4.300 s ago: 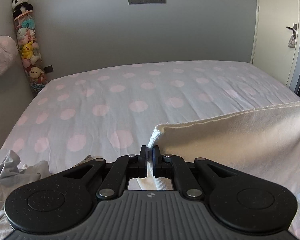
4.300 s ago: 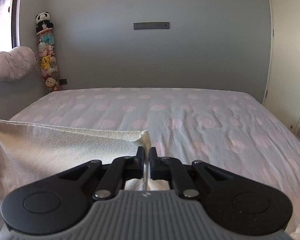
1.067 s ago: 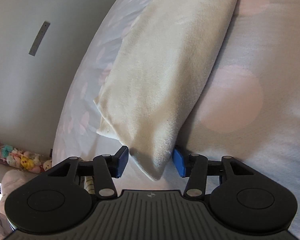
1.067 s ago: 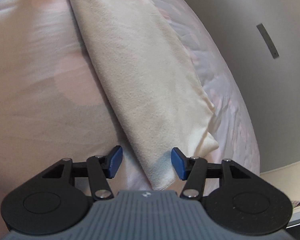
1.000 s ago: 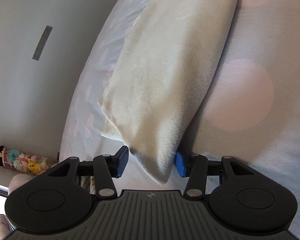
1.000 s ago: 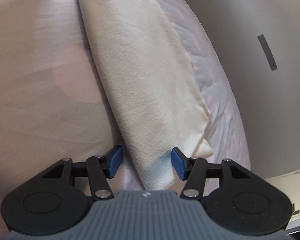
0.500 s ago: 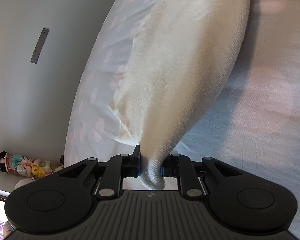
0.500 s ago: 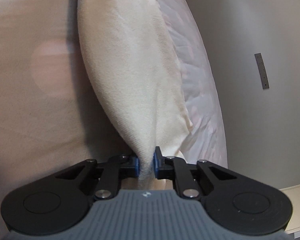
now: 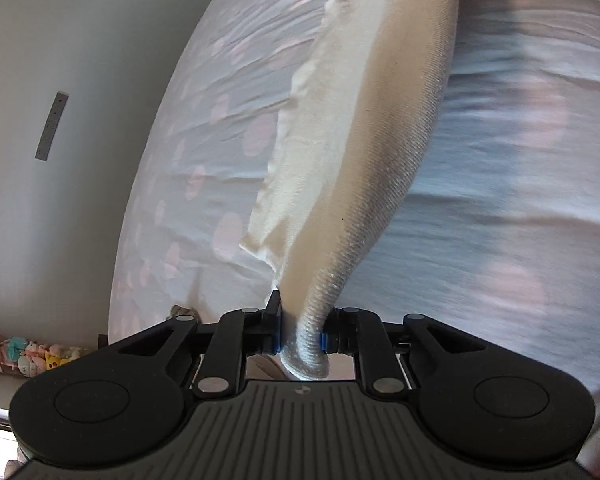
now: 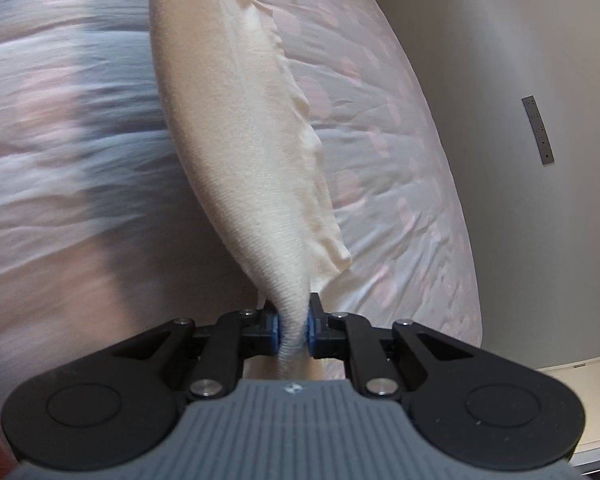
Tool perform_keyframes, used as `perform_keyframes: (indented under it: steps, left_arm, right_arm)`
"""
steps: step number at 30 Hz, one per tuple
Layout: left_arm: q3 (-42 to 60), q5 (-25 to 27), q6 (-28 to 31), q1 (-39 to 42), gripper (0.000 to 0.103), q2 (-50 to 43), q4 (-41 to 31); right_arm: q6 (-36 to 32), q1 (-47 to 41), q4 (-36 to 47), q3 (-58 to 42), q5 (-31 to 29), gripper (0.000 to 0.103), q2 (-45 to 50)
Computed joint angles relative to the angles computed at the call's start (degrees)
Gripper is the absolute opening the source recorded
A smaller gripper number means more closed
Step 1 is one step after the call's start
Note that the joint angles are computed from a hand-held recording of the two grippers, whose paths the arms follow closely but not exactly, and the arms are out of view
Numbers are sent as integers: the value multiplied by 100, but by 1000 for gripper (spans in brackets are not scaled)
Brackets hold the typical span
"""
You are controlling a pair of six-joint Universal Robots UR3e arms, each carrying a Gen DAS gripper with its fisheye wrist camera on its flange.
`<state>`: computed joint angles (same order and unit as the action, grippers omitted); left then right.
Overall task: Fold clothes
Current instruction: 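Grasp the sweater ends with both grippers and lift it off the bed, then lay the sweater down and open both grippers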
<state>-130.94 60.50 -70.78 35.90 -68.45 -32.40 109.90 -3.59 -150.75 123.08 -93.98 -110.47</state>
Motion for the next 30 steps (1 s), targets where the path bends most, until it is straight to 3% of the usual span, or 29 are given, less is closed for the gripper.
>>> perform_keyframes:
  steps: [3,6,9,13,19,23,30]
  left_arm:
    - [-464,-36,704,424,14,875,-896]
    - [-547,226,827,491,14,1350,-1556]
    - [-442,199,1113,918,14,2073,-2745]
    - [-375,510,1026,893,14,2060,-2981]
    - [-561,941,757,668,16,2056,-2662]
    - [82,1317,462,613,16,1687,-3259]
    - [941,1032,785,1367,16,1782,-4680]
  right_arm:
    - [192,75,762,491,-58,14,-939]
    - [384,245,1416,705,-221,14,-1526]
    - [644,393,2049,541,-365,14,-1696]
    - [1032,644,2599,264,-579,14,-1572]
    - [1626,933,2607,190,-840,16,-1140]
    - [1763,870,3009,-31,-792,22,-1187]
    - [1613,277,4293,-663,-331,26,-1647]
